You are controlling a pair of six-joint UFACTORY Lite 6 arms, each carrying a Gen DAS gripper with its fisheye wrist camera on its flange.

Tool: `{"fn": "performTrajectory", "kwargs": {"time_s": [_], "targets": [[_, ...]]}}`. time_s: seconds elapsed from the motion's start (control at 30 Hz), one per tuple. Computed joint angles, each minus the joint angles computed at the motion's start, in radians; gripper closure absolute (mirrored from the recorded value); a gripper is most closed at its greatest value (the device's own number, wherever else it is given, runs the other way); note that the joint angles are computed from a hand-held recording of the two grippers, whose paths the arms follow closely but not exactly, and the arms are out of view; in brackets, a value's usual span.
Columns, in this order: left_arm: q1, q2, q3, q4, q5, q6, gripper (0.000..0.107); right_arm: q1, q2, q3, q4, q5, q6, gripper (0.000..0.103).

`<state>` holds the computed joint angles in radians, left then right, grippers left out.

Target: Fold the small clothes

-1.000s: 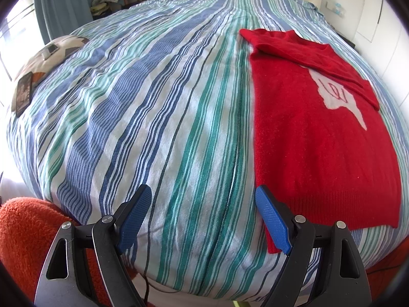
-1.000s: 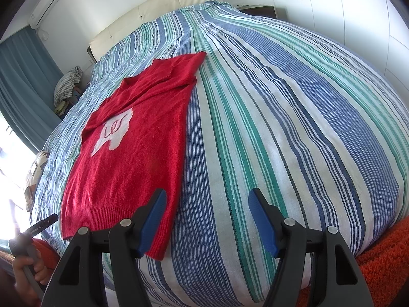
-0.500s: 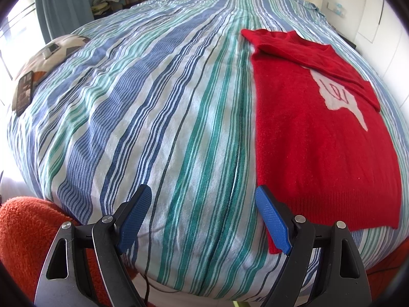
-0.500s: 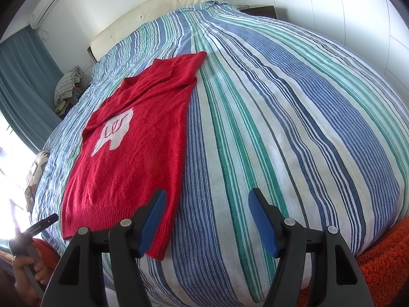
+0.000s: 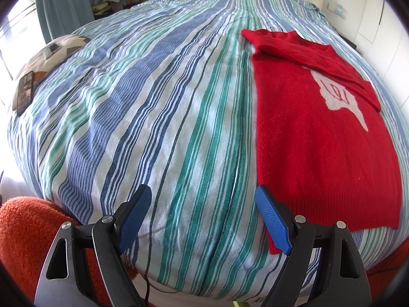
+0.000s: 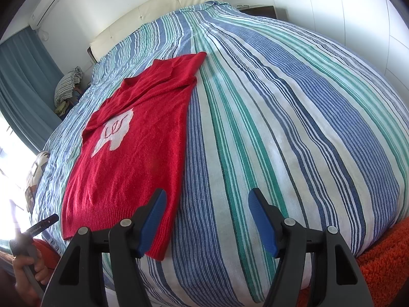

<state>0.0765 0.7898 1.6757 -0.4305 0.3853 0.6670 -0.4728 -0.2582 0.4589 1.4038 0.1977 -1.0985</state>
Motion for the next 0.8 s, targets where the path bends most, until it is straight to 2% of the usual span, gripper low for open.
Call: {"fn": "performTrajectory", "kwargs": {"time_s": [0.8], "targets": [[0.000,0.004,0.007,0.007,0.002,-0.008,0.022,-0.002,0.002,0.001,0.006,0.002,-0.007,0.037]]}}
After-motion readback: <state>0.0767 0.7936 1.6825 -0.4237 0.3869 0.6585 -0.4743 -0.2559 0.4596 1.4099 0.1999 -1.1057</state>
